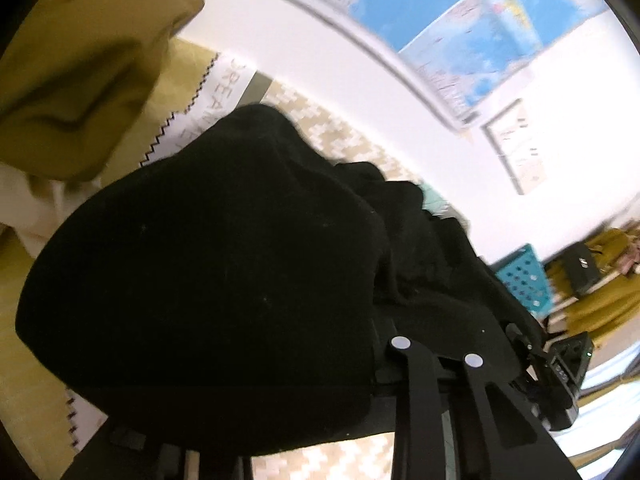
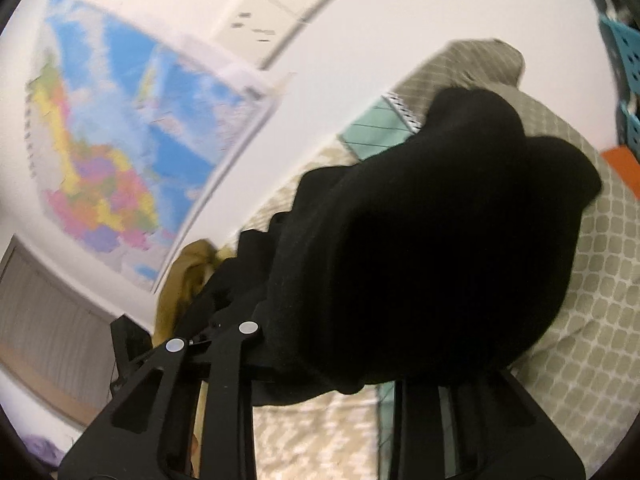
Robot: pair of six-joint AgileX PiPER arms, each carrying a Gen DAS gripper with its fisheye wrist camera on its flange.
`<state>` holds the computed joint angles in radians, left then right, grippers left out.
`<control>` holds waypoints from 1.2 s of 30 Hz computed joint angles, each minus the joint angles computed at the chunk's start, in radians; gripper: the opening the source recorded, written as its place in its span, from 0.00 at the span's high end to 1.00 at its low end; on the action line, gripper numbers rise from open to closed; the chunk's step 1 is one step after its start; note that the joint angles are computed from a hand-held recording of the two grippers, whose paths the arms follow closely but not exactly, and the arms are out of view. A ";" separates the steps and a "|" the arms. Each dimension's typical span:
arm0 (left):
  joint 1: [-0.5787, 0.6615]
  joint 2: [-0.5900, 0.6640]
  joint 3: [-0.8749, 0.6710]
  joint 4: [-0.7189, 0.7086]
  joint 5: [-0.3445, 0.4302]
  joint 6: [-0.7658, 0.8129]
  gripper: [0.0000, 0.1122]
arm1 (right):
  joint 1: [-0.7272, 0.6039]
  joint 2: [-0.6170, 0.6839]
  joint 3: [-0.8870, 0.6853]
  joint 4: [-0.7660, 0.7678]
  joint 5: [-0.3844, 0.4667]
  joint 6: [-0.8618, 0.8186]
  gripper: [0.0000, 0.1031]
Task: Fold large clothes
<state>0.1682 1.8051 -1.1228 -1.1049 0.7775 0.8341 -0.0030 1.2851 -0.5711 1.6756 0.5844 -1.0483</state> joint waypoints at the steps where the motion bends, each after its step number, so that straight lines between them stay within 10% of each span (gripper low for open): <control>1: 0.018 -0.026 0.014 0.022 0.036 -0.001 0.76 | -0.002 -0.036 0.012 -0.033 0.010 0.026 0.74; 5: 0.050 -0.082 0.088 0.051 0.091 0.060 0.74 | -0.029 -0.133 0.070 -0.165 0.053 0.123 0.72; 13: 0.014 -0.009 0.121 0.082 0.008 0.072 0.50 | 0.021 -0.028 0.122 -0.161 -0.046 0.138 0.37; 18: 0.052 -0.133 0.197 0.143 -0.001 0.201 0.49 | 0.049 -0.219 0.103 -0.635 -0.030 0.550 0.21; 24: 0.350 -0.311 0.300 -0.001 0.308 0.660 0.38 | 0.142 -0.550 0.018 -0.970 0.231 0.768 0.20; 31: 0.065 -0.343 0.256 -0.027 0.009 0.600 0.19 | 0.443 -0.213 -0.178 -1.473 -0.150 1.184 0.15; 36: -0.257 -0.143 0.108 0.402 -0.310 0.151 0.22 | 0.421 0.187 -0.380 -1.552 -0.155 1.222 0.21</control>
<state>-0.0891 1.6618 -1.0144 -0.7033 0.4672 0.9848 0.4184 1.4720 -0.9515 0.1232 0.4297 0.1738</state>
